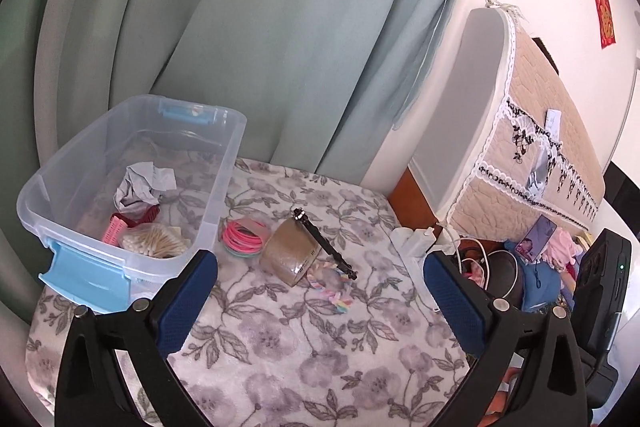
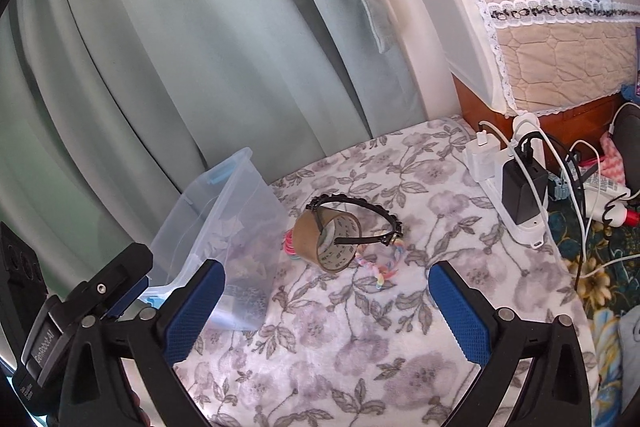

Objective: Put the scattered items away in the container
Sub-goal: 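Move left tool to brown tape roll while right tool approaches black headband, then grasp brown tape roll with left tool while right tool grasps black headband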

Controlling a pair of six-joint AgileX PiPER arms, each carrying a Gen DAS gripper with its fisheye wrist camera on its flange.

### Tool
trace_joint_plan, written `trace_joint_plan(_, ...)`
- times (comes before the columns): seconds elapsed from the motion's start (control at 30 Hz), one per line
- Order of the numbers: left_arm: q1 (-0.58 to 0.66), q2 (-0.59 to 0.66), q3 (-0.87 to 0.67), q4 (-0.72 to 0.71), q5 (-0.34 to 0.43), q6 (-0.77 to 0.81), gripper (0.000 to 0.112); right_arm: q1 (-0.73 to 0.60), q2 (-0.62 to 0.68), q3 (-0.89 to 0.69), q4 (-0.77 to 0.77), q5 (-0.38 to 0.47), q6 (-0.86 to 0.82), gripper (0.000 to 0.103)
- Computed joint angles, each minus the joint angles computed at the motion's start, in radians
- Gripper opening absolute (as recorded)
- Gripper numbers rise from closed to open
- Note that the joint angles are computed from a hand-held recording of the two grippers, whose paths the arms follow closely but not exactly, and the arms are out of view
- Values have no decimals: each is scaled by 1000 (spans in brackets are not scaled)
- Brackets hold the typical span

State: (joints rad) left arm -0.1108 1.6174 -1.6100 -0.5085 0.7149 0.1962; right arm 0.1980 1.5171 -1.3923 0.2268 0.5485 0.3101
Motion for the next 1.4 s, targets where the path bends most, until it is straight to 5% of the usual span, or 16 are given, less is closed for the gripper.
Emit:
trace_joint_plan(0.23,-17,68,-13,-55,43,61,103,-26,31,41,46,-31,-71,103)
trace_joint_plan(0.9,-154,347,-281,447,113,-243,102,-173,255,-64,321,80,-356,102)
trace_joint_plan(1.4,-201,703,-778,651,325,-390,85,-172,578,-477,283,190,-293,74)
